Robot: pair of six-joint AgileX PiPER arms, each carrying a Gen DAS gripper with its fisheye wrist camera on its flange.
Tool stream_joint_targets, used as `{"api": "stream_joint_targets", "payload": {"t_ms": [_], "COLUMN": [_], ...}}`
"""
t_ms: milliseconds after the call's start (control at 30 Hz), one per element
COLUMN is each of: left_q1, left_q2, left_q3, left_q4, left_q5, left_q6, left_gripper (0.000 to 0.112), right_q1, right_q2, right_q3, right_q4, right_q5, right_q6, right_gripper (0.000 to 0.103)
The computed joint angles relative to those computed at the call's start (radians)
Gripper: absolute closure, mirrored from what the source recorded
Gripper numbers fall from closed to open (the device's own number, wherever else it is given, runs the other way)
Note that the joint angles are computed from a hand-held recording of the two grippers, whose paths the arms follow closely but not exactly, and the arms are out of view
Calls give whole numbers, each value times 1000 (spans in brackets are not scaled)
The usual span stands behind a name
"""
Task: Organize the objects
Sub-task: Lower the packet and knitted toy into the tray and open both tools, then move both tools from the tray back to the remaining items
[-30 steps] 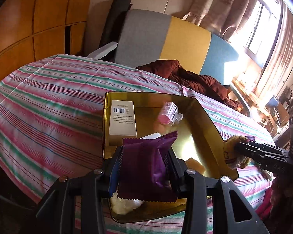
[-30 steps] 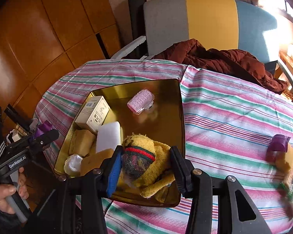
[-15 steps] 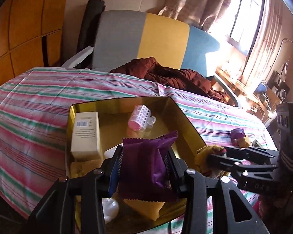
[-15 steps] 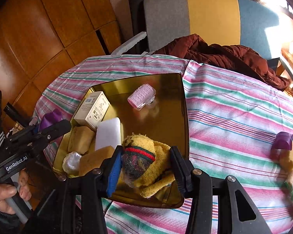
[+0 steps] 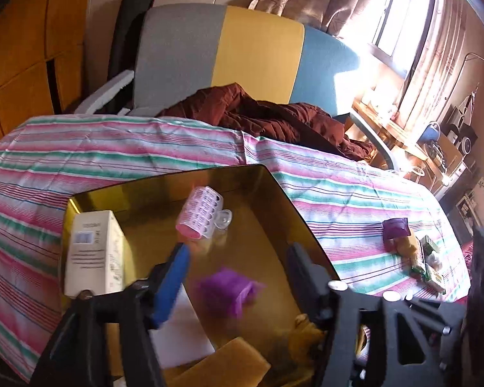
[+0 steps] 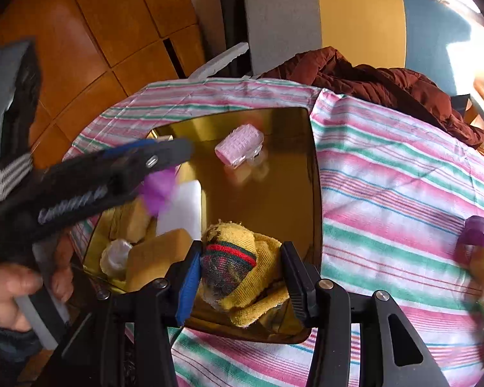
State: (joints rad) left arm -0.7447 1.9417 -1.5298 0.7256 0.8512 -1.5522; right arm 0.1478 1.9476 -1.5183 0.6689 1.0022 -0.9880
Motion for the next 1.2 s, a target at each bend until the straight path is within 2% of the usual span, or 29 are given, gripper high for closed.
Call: {"api": "stream_joint_targets", "payload": {"t_ms": [33,233,333,500,600,667,967,1200], "left_q1": [0,-29,-53,-86,-105,-121,-191,-244], "left_q2": [6,-12,-34,-69,-95,-108,-133,-92], "left_q3": [-5,52,91,156,198,217,219,132], "left_q4": [-4,2,20,38,51,64,102,117], "left_q5": [-2,-23,-6,3,8,21,104,199], "left_q6": [0,-65,-108,-182,-238,-272,-320,-278], "left_gripper": [33,33,33,33,33,33,33,33], "right_q1": [0,20,31,34,15,3,-44,-50], "right_q2": [5,22,19,4,-19,-40,-135,-184], "right_q3": [2,17,36,78,101,118,180,222], "right_q4": [-5,-31,-35,-31,-16,-1,74,100], "right_q5": [9,21,33,13,0,-10,-86,-163], "right_q6": [0,-5,-33,-41,-43,-45,-65,-91], "right_gripper": [54,51,47,39,26,18,1,0]}}
